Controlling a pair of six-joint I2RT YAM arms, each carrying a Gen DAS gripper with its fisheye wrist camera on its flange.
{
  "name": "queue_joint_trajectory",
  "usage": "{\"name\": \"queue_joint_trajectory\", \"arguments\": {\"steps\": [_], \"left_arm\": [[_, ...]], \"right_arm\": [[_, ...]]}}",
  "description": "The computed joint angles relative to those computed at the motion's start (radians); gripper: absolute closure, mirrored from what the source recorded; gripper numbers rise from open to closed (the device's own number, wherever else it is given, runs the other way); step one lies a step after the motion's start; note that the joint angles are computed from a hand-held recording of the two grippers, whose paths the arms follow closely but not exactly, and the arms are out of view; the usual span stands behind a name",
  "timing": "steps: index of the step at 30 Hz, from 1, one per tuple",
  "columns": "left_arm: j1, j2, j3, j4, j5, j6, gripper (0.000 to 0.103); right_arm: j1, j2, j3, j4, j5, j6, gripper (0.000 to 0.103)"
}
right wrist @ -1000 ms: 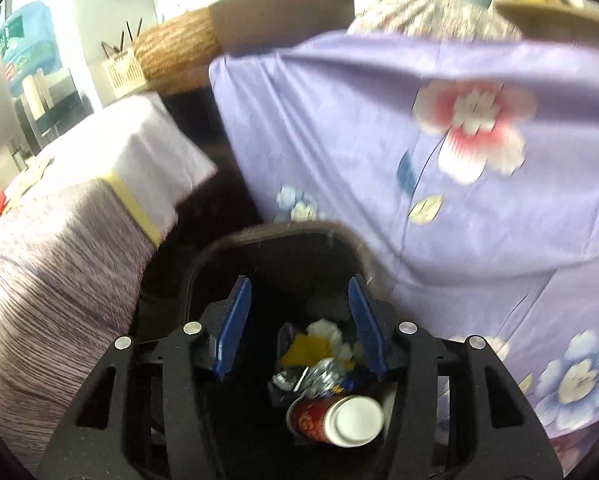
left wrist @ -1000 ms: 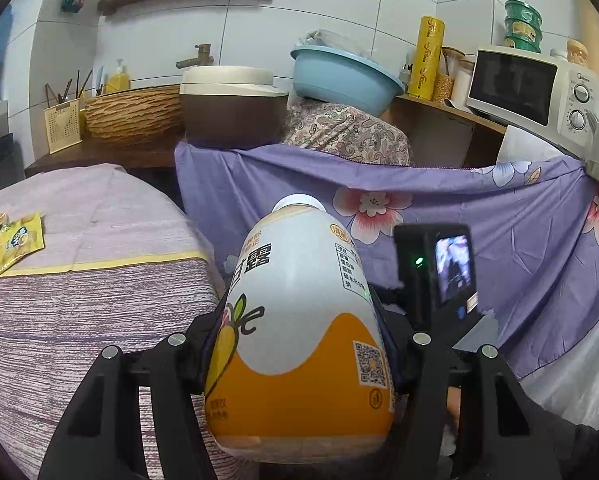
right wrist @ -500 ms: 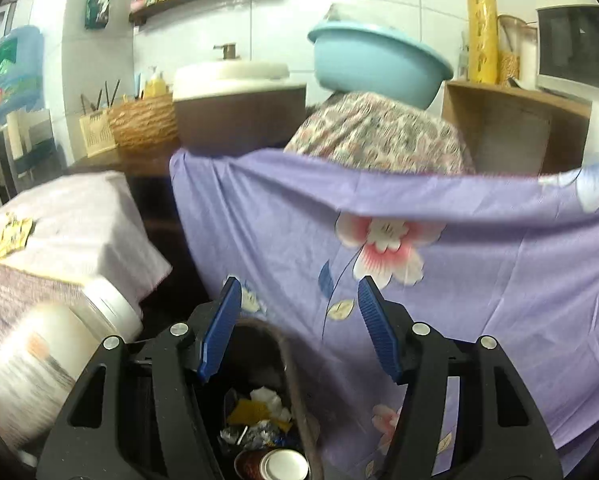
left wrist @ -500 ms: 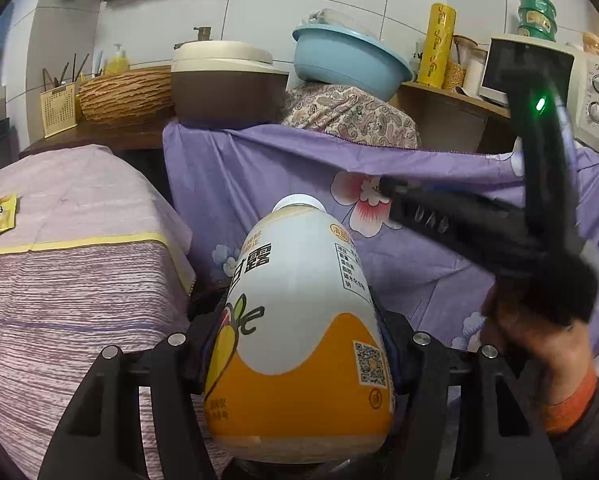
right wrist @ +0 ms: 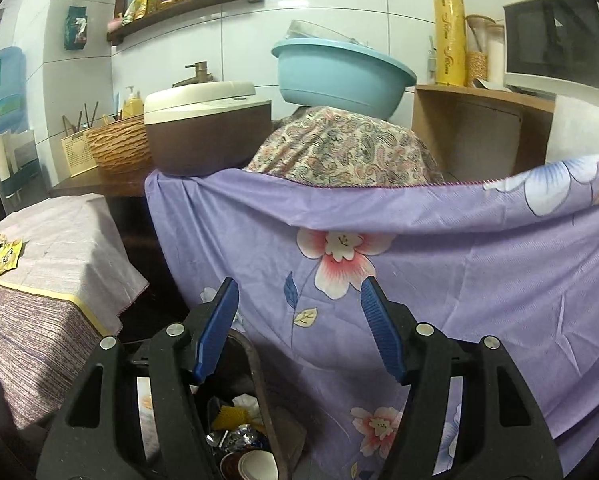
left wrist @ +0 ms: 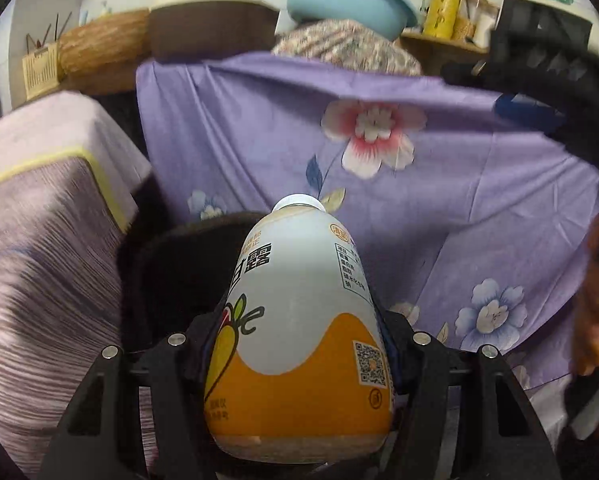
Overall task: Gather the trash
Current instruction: 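Lower the white-orange bottle into the black bin and open the left gripper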
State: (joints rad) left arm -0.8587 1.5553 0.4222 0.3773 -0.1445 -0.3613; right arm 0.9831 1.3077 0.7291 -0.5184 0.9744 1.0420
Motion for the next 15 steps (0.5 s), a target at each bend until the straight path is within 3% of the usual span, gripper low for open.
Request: {"name": "queue_joint_trajectory", "arguments": {"steps": [6,8,10,15], "left_arm": [[0.008,0.135,0.056,0.021,-0.006,-0.001,0.041],[0.018,0.156,0.059,0.043,0.012,-0.006,0.035],[0.015,0.16,0.06,0.053,0.003,-0.004,0.02],[0.009,0.153,0.07,0.037,-0.005,0.0,0.015]], "right_arm": [[0.017,-0.006,-0.012,-0.025,0.007,0.028,0.039],[0.014,-0.004,-0.017,-0.02,-0.001,0.03,0.039],[0.016,-0.003,-0.022,-0.019,-0.005,0.033,0.039],[0.024,-0.006,-0.022,-0.032,-0.005,0.054,0.039]]}}
